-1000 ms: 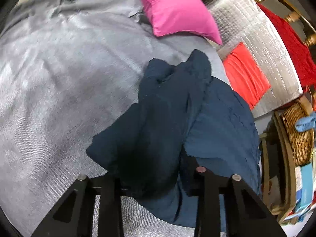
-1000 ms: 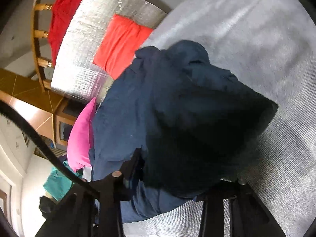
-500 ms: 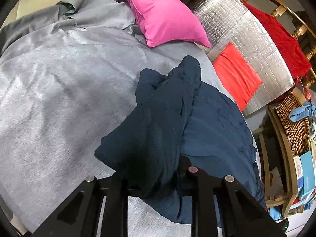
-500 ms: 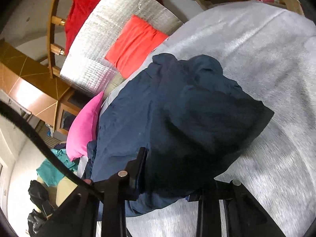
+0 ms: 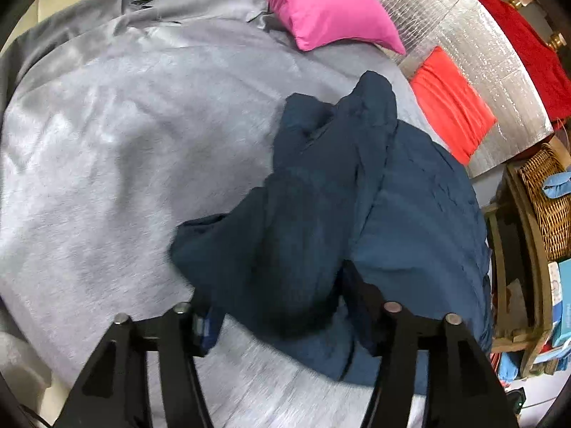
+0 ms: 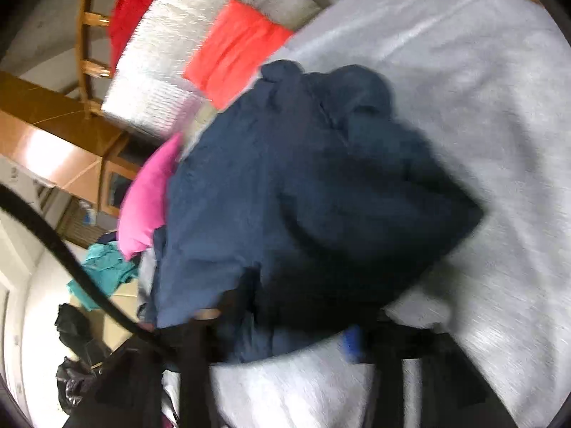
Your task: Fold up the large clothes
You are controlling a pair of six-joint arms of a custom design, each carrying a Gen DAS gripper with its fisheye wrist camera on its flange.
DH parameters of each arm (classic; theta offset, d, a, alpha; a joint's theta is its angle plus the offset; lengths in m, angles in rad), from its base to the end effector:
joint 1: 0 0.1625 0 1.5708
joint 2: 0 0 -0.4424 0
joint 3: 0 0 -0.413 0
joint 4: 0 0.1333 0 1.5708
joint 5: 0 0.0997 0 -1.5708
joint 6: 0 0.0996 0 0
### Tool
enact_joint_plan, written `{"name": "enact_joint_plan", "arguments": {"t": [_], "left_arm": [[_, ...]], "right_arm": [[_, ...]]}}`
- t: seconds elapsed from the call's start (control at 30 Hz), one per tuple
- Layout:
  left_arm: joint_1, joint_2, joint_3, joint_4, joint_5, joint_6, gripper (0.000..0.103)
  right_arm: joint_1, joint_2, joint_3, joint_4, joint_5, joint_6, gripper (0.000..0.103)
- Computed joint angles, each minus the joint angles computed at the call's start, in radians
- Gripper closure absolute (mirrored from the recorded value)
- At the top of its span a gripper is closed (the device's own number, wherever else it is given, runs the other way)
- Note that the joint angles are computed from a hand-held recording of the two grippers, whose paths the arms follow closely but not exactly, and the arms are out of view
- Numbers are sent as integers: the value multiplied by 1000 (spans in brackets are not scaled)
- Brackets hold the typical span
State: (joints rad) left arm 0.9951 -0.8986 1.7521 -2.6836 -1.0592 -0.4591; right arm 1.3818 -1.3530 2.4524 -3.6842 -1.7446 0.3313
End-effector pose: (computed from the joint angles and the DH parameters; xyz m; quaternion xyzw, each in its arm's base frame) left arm -0.2097 -0.6574 0.1390 0.0232 0.9596 -0.2328 0.1562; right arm 0.0353 -0.4335 0.2593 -0.2647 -0.8308 0.4879 0.0413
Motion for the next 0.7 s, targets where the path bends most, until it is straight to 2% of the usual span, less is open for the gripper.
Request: {"name": "enact_joint_plan", "arguments": {"t": [0.03,0.1,0.2,0.27,0.37,0.43,0.47,0.53,0.67,0.7], "left_arm": [[-7,-18,18,-6,14,13,40],[-26,-48,52,-16,61,26,38],[-80,-94,144,-131,215,84,37],[-113,-88,174,-223,306,153,34],[-148,-47,173,-319,360,278,34],[-161,-8,159,-350,358,359,32],[-163,13,143,-339,354,379,32],[-174,56,119,-332,378,421,32],[-184,138,65,-278,457,484,32],[-182,138,67,-268,461,484,32]], "right_arm": [[-5,-26,28,-21,8,6,32],[-26,-87,69,-15,52,1,32],[-17,-155,108,-17,49,-26,32],[24,-170,114,-51,-4,-74,32],[97,-159,77,-78,-87,-167,32],[143,-140,36,-58,-167,-220,32],[167,-124,6,-40,-210,-239,33],[157,-114,-43,58,-224,-254,41],[73,-88,-90,245,-168,-174,47],[60,-73,-95,266,-178,-159,51]]}}
